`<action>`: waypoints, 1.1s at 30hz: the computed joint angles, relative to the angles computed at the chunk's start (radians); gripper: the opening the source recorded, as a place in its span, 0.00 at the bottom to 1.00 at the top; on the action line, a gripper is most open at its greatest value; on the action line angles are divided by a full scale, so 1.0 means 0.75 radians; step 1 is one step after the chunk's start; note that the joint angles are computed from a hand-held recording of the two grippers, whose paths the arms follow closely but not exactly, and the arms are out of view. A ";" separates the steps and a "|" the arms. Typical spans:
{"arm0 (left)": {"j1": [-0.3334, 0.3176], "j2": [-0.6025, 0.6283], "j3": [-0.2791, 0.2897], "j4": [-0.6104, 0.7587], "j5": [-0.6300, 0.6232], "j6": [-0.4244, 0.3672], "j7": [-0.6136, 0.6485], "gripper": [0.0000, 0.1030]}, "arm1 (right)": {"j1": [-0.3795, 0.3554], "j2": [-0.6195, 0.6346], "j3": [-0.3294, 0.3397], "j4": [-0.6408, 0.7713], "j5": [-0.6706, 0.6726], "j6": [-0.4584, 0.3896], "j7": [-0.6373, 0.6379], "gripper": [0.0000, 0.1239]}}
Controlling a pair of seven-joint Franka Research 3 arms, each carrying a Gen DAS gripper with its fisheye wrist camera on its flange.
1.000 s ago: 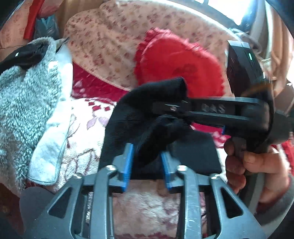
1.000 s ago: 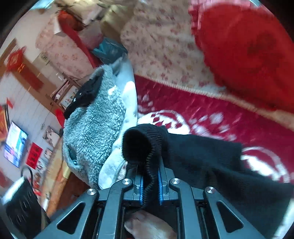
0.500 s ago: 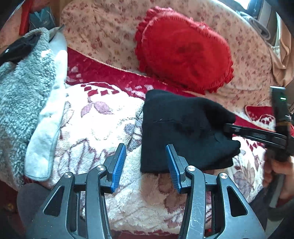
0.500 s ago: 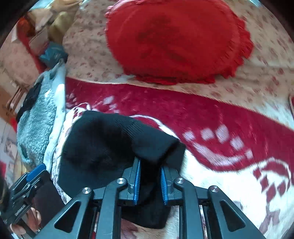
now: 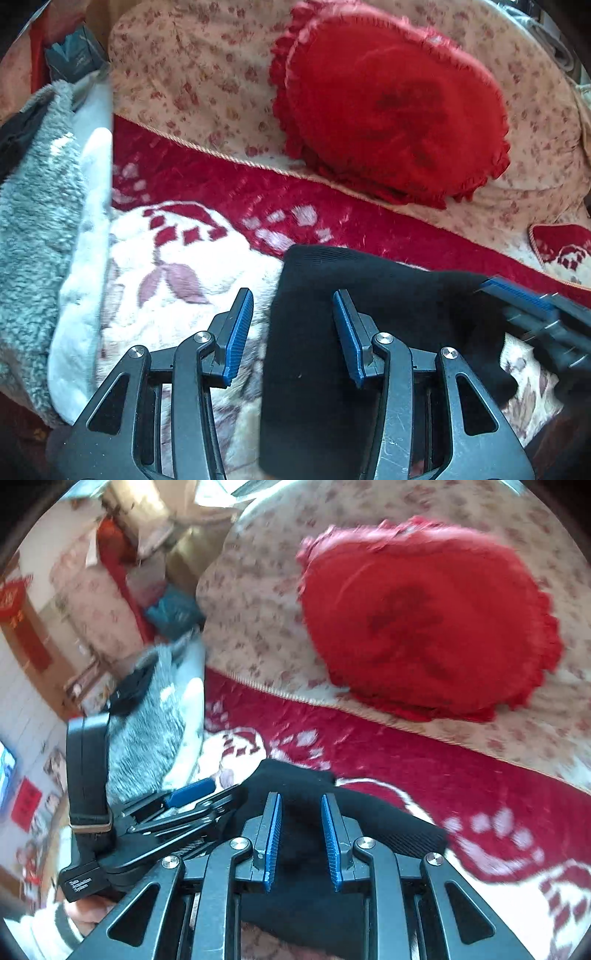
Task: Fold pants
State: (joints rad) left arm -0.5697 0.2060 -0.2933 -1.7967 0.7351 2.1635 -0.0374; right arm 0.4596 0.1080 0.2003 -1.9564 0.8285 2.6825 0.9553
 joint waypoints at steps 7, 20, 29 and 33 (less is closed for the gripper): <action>-0.046 0.135 0.028 0.140 0.052 -0.074 0.058 0.47 | 0.010 0.159 -0.052 0.047 -0.493 0.062 0.436 0.15; -0.068 0.061 0.003 0.057 0.038 -0.077 0.012 0.47 | 0.004 -0.085 0.000 -0.165 -0.370 0.001 0.228 0.17; -0.098 0.058 -0.012 0.055 0.055 -0.128 -0.012 0.48 | 0.042 -0.218 -0.041 -0.412 -0.279 0.069 0.163 0.17; -0.097 0.039 -0.019 0.040 0.033 -0.127 -0.024 0.48 | 0.037 -0.243 -0.041 -0.410 -0.386 0.025 0.254 0.17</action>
State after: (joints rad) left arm -0.6428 0.2352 -0.3073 -1.7664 0.7600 2.0680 -0.0552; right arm 0.4876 -0.0742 0.1695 -2.2635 0.5389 2.7013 1.1460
